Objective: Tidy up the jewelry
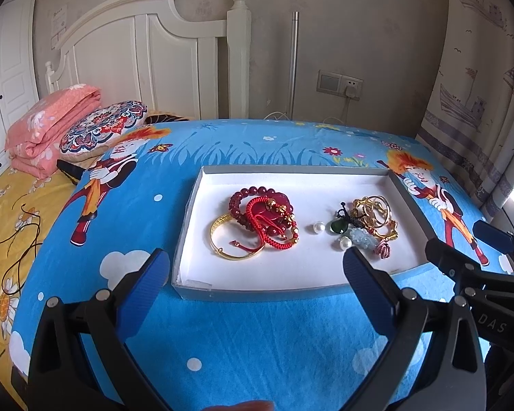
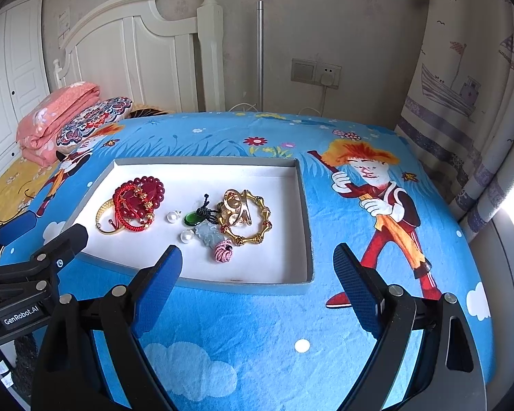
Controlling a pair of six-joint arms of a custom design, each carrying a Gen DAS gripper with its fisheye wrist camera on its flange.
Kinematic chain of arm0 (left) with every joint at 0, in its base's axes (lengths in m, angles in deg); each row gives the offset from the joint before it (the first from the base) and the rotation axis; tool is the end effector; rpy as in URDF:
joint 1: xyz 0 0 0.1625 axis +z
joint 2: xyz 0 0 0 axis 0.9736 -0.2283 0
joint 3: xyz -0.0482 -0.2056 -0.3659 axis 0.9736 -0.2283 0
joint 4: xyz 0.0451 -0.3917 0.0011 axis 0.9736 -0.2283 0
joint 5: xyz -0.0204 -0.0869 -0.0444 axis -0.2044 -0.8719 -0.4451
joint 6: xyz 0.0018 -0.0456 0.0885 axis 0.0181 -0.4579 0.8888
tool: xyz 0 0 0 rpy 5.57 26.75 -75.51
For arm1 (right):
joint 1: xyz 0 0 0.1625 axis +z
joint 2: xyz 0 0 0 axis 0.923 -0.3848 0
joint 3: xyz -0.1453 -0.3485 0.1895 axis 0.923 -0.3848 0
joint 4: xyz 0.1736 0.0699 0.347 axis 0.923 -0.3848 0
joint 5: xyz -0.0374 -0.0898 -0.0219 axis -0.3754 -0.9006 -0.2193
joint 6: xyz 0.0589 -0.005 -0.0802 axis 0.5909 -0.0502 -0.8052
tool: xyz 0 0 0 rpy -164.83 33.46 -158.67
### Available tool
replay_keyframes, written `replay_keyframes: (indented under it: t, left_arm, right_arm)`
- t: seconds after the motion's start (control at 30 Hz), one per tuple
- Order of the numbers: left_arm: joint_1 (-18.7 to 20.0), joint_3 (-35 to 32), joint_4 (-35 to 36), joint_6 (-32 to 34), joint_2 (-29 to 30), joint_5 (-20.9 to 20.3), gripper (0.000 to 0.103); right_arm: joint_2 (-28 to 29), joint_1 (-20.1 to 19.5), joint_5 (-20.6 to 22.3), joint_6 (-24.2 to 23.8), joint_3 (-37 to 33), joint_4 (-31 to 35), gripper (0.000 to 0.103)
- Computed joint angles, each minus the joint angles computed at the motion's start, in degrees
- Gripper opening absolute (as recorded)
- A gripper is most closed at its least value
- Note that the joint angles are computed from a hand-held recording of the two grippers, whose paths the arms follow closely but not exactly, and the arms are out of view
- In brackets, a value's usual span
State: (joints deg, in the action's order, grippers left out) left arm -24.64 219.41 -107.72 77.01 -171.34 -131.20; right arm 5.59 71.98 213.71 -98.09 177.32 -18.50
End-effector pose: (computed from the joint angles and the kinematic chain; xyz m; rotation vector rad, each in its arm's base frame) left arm 0.0232 -0.2956 0.2732 0.7607 2.3029 -0.9079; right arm 0.3378 -0.2361 -0.0810 0.1611 -2.1013 1.0273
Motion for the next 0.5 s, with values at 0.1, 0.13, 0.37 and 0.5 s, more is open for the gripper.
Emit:
replay_keyframes:
  t: [0.1,0.13,0.37,0.5]
  left_arm:
    - [-0.03,0.04,-0.17,0.05,0.12,0.05,0.098]
    - [-0.03,0.04,-0.17,0.05,0.12,0.05,0.098]
    - [-0.04,0.07,-0.2,0.01,0.13,0.11,0.098]
    - [0.02,0.12,-0.27,0.03,0.06,0.14,0.098]
  right_arm:
    - [0.01,0.0,-0.02,0.04,0.01,-0.03,0.084]
    - [0.06,0.01,0.04,0.15,-0.05,0.08,0.084]
    - [0.17,0.07,0.03,0.39,-0.11,0.25,0.084]
    - [0.14,0.07,0.01,0.29,-0.06,0.16,0.084]
